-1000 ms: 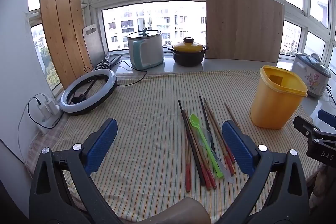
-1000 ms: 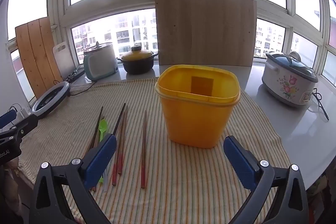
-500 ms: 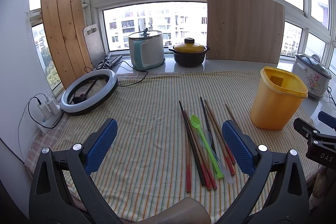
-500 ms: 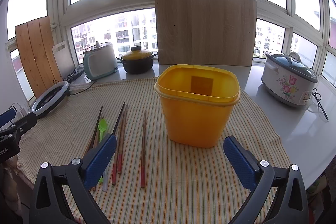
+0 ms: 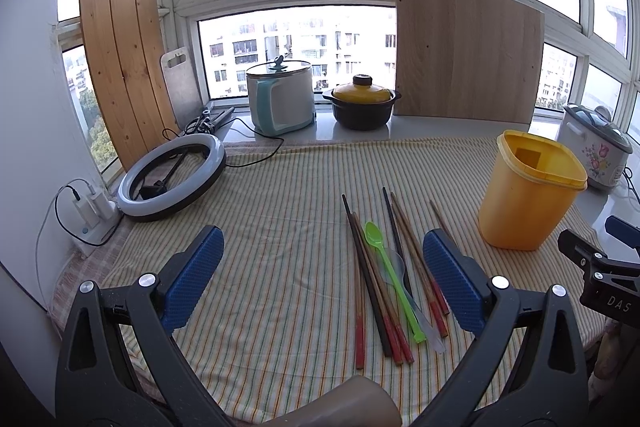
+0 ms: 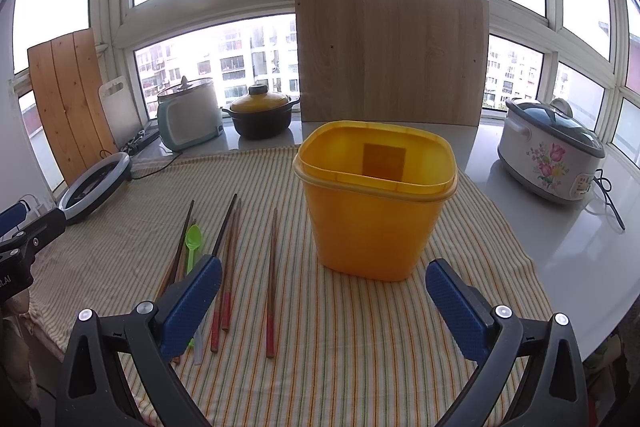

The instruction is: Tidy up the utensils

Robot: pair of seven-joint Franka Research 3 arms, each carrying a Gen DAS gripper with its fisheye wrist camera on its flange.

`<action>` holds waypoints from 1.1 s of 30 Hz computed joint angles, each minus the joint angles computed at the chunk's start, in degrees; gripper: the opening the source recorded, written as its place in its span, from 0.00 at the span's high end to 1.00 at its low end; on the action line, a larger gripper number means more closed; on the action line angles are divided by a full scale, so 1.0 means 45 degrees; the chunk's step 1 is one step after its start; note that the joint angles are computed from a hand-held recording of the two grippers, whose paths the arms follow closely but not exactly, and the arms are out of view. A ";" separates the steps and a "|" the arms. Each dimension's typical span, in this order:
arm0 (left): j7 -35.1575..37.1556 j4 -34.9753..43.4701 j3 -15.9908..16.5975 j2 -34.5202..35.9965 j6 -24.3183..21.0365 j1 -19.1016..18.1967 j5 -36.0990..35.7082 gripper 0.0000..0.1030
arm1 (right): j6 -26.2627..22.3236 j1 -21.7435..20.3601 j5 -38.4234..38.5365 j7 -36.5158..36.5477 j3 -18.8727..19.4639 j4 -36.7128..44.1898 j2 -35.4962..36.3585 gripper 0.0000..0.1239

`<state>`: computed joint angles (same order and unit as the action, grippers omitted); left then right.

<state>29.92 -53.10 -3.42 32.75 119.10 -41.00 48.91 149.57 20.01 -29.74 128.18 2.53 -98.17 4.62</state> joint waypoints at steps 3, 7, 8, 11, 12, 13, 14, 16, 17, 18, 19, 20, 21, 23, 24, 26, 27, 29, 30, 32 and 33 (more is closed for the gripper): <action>-0.0024 0.0047 0.0020 0.0031 -0.0027 -0.0027 0.0018 0.01 | -0.0041 0.0019 0.0062 -0.0074 0.0015 0.0031 0.0023 0.17; -0.0053 -0.0019 0.0024 -0.0006 0.0005 -0.0013 0.0039 0.01 | -0.0041 0.0045 0.0057 -0.0091 0.0007 0.0053 0.0046 0.17; -0.0064 -0.0036 0.0019 -0.0018 0.0008 -0.0008 0.0037 0.01 | -0.0056 0.0064 0.0019 -0.0071 0.0010 0.0070 0.0062 0.17; -0.0092 -0.0076 0.0016 -0.0034 0.0028 -0.0011 0.0069 0.01 | -0.0062 0.0074 0.0024 -0.0088 -0.0002 0.0077 0.0071 0.17; -0.0095 -0.0098 0.0012 -0.0047 0.0036 -0.0007 0.0074 0.01 | -0.0059 0.0073 0.0063 -0.0107 -0.0002 0.0074 0.0070 0.17; -0.0085 -0.0082 0.0004 -0.0041 0.0041 0.0005 0.0067 0.01 | -0.0055 0.0077 0.0074 -0.0107 -0.0001 0.0066 0.0069 0.17; -0.0103 -0.0110 0.0003 -0.0052 0.0047 0.0000 0.0076 0.01 | -0.0058 0.0076 0.0098 -0.0119 -0.0001 0.0066 0.0071 0.17; -0.0111 -0.0111 -0.0003 -0.0054 0.0025 0.0003 0.0069 0.01 | -0.0062 0.0081 0.0144 -0.0138 0.0001 0.0077 0.0086 0.17; -0.0185 -0.0201 -0.0002 -0.0102 0.0040 0.0012 0.0068 0.01 | -0.0066 0.0084 0.0165 -0.0153 0.0001 0.0086 0.0095 0.17; -0.0212 -0.0210 -0.0013 -0.0109 0.0036 0.0029 0.0054 0.01 | -0.0080 0.0089 0.0179 -0.0166 0.0000 0.0094 0.0101 0.17; -0.0240 -0.0237 -0.0019 -0.0121 0.0034 0.0042 0.0049 0.01 | -0.0088 0.0095 0.0189 -0.0180 0.0000 0.0094 0.0103 0.17; -0.0304 -0.0352 -0.0019 -0.0176 0.0068 0.0049 0.0075 0.01 | -0.0094 0.0099 0.0195 -0.0199 -0.0001 0.0098 0.0107 0.17; -0.0302 -0.0350 -0.0033 -0.0173 0.0059 0.0058 0.0083 0.01 | -0.0104 0.0103 0.0197 -0.0218 -0.0003 0.0108 0.0118 0.17; -0.0321 -0.0367 -0.0050 -0.0181 0.0076 0.0076 0.0095 0.01 | -0.0137 0.0113 0.0230 -0.0258 -0.0008 0.0147 0.0154 0.17; -0.0327 -0.0384 -0.0057 -0.0189 0.0098 0.0086 0.0103 0.01 | -0.0141 0.0114 0.0261 -0.0276 -0.0012 0.0149 0.0162 0.17; -0.0301 -0.0335 -0.0067 -0.0159 0.0056 0.0083 0.0106 0.01 | -0.0163 0.0123 0.0312 -0.0298 -0.0020 0.0171 0.0186 0.17; -0.0300 -0.0332 -0.0068 -0.0157 0.0041 0.0085 0.0101 0.01 | -0.0165 0.0129 0.0321 -0.0304 -0.0025 0.0168 0.0188 0.17; -0.0326 -0.0360 -0.0085 -0.0173 0.0051 0.0103 0.0065 0.01 | -0.0164 0.0140 0.0302 -0.0299 -0.0036 0.0164 0.0190 0.17; -0.0319 -0.0342 -0.0095 -0.0158 0.0039 0.0125 0.0027 0.01 | -0.0167 0.0141 0.0312 -0.0296 -0.0039 0.0167 0.0190 0.17; -0.0315 -0.0327 -0.0101 -0.0144 0.0018 0.0147 -0.0023 0.01 | -0.0173 0.0140 0.0361 -0.0319 -0.0038 0.0162 0.0192 0.17; -0.0313 -0.0340 -0.0099 -0.0149 0.0018 0.0158 -0.0035 0.01 | -0.0175 0.0138 0.0385 -0.0340 -0.0039 0.0170 0.0206 0.17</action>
<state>28.51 -54.63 -3.86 32.08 119.18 -40.29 48.75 148.79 20.63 -28.01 126.65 2.36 -97.41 5.55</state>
